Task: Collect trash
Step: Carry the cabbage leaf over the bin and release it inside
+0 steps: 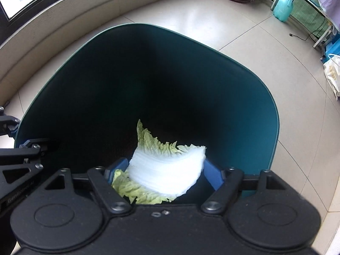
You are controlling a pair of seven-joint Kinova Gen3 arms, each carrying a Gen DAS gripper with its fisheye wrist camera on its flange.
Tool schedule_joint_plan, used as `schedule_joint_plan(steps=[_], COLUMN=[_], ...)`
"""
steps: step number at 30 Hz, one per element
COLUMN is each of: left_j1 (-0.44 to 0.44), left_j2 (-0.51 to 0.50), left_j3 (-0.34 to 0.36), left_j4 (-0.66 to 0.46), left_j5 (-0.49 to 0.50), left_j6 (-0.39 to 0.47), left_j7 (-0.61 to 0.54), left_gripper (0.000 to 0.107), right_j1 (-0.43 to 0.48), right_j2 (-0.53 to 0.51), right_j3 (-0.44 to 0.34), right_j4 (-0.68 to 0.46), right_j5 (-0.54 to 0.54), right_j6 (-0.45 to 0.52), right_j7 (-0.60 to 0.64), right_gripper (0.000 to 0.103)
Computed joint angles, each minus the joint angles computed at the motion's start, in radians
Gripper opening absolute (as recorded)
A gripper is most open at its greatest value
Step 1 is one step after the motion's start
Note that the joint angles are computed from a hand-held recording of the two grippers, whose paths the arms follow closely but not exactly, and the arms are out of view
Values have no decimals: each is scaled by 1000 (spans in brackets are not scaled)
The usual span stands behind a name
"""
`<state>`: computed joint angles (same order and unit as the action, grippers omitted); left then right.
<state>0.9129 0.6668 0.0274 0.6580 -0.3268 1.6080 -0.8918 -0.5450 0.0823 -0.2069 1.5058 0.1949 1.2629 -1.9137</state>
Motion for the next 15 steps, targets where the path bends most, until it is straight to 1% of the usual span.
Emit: schedule_joint_plan(steps=[1, 4, 7, 9, 13, 15], left_j1=[1, 4, 7, 9, 15, 18], left_j2=[0, 2, 1, 1, 7, 12], left_j3=[0, -1, -2, -3, -5, -7], left_j4=[1, -1, 0, 0, -13, -23], left_j5=[-1, -2, -5, -7, -13, -15], left_j6=[-1, 0, -1, 0, 10, 18], left_j7=[0, 3, 5, 6, 5, 4], left_gripper=[19, 19, 19, 19, 19, 19], right_j1=[1, 0, 14, 38, 95, 110], right_j2=[-1, -20, -48, -63, -95, -115], right_j3=[0, -4, -2, 9, 33, 31], right_j4=[1, 16, 31, 26, 23, 23], right_j5=[-6, -6, -33, -63, -141, -157], right_j6=[-1, -3, -18, -22, -27, -28], right_j7=[2, -3, 9, 26, 101, 113], right_gripper=[79, 80, 81, 83, 84, 84])
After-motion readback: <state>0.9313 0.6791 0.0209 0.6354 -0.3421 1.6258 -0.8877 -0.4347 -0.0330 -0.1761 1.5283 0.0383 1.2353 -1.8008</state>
